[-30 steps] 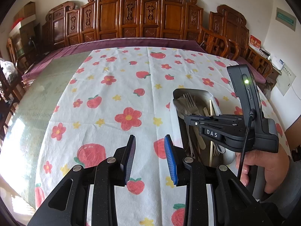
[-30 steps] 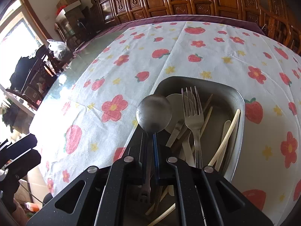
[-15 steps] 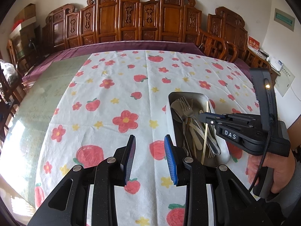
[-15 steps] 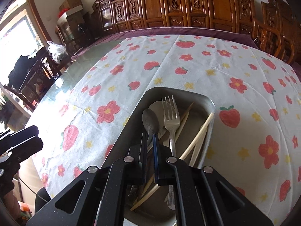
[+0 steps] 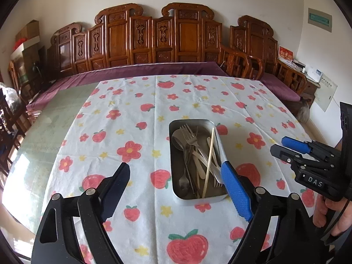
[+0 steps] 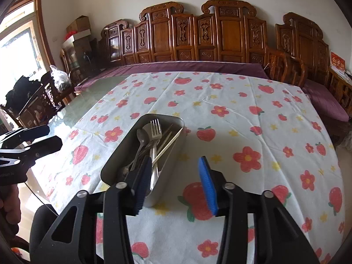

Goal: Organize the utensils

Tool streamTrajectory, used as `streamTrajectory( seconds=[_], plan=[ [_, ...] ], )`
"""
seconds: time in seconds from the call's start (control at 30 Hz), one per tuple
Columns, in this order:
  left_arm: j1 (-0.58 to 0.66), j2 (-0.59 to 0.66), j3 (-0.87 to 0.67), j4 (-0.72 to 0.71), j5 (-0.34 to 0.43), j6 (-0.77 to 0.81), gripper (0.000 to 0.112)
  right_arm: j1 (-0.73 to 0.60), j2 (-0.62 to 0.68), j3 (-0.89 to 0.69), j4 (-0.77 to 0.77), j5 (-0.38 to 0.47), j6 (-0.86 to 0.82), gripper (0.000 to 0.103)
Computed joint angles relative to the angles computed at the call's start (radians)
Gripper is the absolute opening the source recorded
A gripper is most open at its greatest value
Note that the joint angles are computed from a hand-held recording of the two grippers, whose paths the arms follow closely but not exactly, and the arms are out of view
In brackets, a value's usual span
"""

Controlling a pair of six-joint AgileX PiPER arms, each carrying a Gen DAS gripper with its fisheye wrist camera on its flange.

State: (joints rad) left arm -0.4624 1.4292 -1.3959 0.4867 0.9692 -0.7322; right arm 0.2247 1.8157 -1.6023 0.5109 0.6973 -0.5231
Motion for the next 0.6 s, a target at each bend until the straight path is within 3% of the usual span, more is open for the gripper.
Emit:
streamTrajectory(
  seconds=[0.1,0.27,0.6],
  plan=[
    [-0.060,-0.001,-0.011,0.051,0.032,-0.064,0.092,-0.037,-0.091,0.107,0.029,-0.038,-0.049,0.080],
    [-0.158,-0.008,-0.016,0.129,0.085,-0.163,0.095,-0.110,-0.231,0.260,0.108,-0.074,-0.126,0.099],
    [-0.341,-0.039,-0.011,0.248,0.214,-0.321,0.095,-0.221,-0.443,0.423,0.182,-0.070,-0.217,0.100]
  ],
)
